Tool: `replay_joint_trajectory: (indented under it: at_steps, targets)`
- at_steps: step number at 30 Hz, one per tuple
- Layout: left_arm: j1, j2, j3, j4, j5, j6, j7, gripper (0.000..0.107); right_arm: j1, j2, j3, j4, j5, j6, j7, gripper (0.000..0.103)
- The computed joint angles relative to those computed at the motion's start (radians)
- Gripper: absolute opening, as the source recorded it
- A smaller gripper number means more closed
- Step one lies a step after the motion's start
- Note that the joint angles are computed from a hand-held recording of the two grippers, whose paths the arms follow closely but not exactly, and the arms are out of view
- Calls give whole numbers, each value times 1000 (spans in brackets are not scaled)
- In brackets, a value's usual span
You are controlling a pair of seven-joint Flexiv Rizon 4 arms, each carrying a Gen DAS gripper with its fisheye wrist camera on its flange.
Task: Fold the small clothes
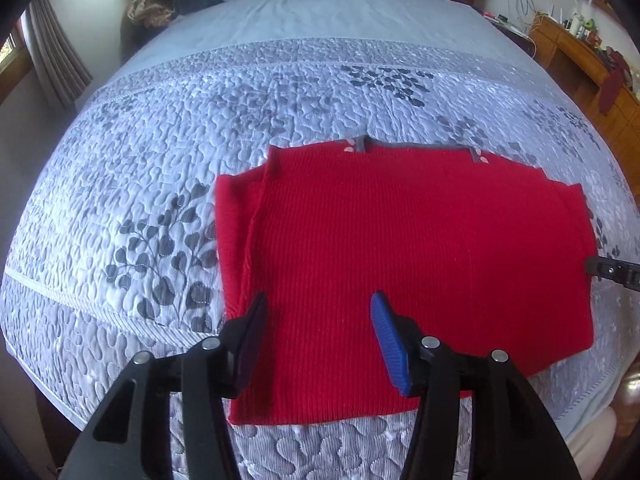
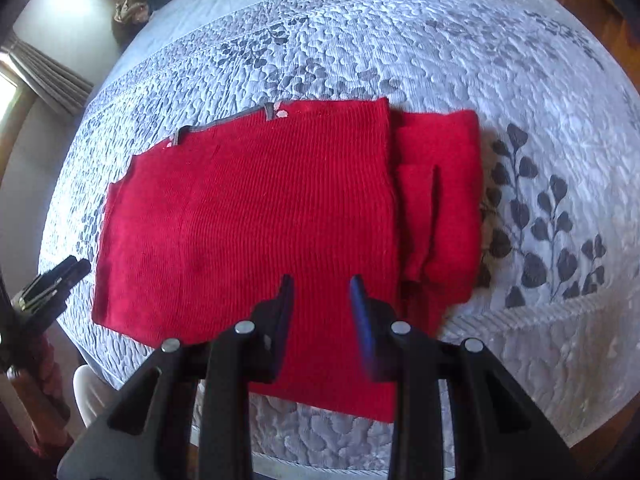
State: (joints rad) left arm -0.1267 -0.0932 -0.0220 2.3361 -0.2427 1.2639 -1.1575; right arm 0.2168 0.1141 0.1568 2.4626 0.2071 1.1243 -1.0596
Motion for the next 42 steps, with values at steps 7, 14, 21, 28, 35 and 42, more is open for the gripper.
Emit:
replay_joint_trajectory:
  at_steps: [7, 14, 21, 28, 35, 42]
  targets:
    - [-3, -45, -5, 0, 24, 45, -15, 60, -2, -89, 5, -4, -44, 30, 41, 30]
    - [-5, -129, 6, -38, 84, 47, -66, 60, -13, -141, 15, -1, -30, 66, 29, 30]
    - [-1, -190, 4, -39, 120, 89, -87, 64, -11, -179, 22, 18, -63, 127, 58, 33]
    - [6, -198, -2, -40, 112, 97, -78, 67, -37, -177, 44, -3, 22, 121, -9, 35]
    - [33, -129, -69, -40, -23, 29, 5, 67, -67, 58, 7, 73, 23, 38, 35, 68]
    - [-35, -202, -75, -157, -16, -50, -32, 68, -41, 37, -139, 29, 284, -42, -213, 81]
